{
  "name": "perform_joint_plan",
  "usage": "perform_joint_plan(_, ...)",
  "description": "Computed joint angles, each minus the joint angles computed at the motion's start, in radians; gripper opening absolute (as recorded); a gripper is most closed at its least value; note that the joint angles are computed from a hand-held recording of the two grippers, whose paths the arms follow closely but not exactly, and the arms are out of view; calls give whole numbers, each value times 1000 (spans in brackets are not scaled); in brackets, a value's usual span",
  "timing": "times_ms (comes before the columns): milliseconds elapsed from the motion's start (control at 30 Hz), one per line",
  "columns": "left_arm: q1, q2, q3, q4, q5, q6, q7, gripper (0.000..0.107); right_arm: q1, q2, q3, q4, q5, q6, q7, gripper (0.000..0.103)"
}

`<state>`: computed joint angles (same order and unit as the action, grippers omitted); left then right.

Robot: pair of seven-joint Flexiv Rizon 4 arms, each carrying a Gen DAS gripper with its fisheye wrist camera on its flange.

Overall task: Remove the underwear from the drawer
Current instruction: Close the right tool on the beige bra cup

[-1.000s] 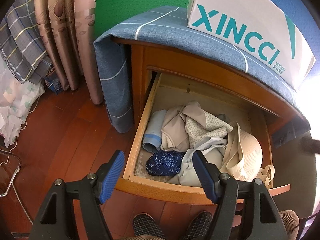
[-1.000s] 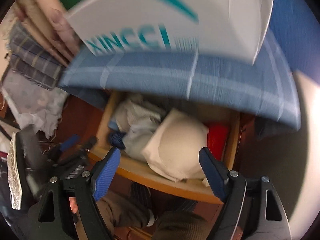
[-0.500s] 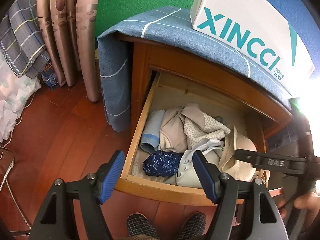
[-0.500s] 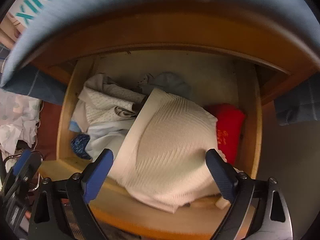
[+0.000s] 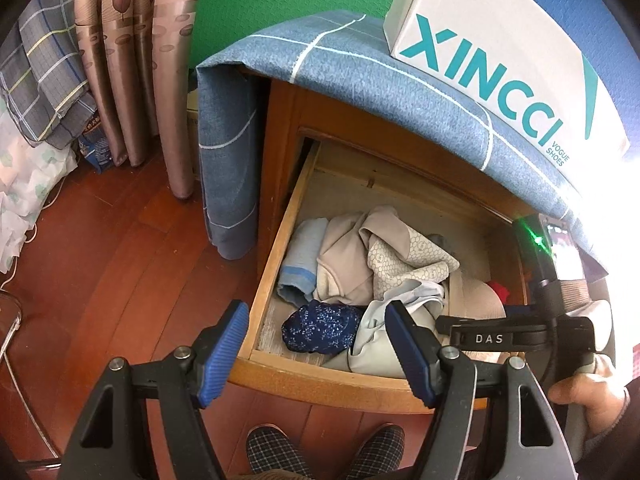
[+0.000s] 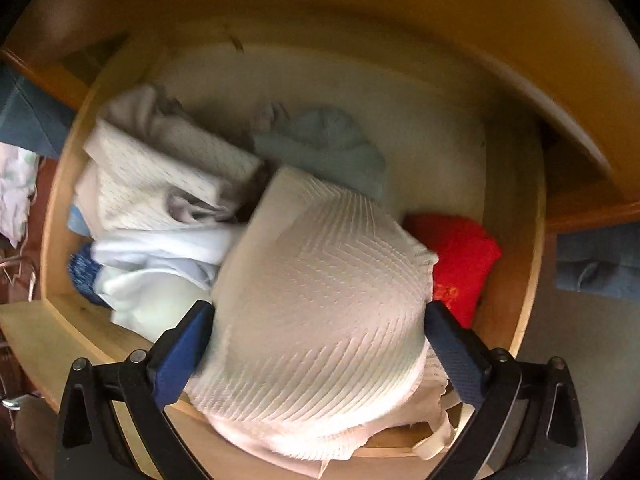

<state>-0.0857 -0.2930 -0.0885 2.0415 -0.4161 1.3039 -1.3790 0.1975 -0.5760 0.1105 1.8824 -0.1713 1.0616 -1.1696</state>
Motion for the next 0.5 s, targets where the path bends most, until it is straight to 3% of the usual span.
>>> perform_joint_plan(300,6,-12,-4,-8,-11,-8,-7,72,-52,-21,46,-29,90,-31,-81,102)
perform_joint_plan(500,4,-13,-1,-9,-9,-9,-19,72,-37,33,24,72,77,67,-76,74)
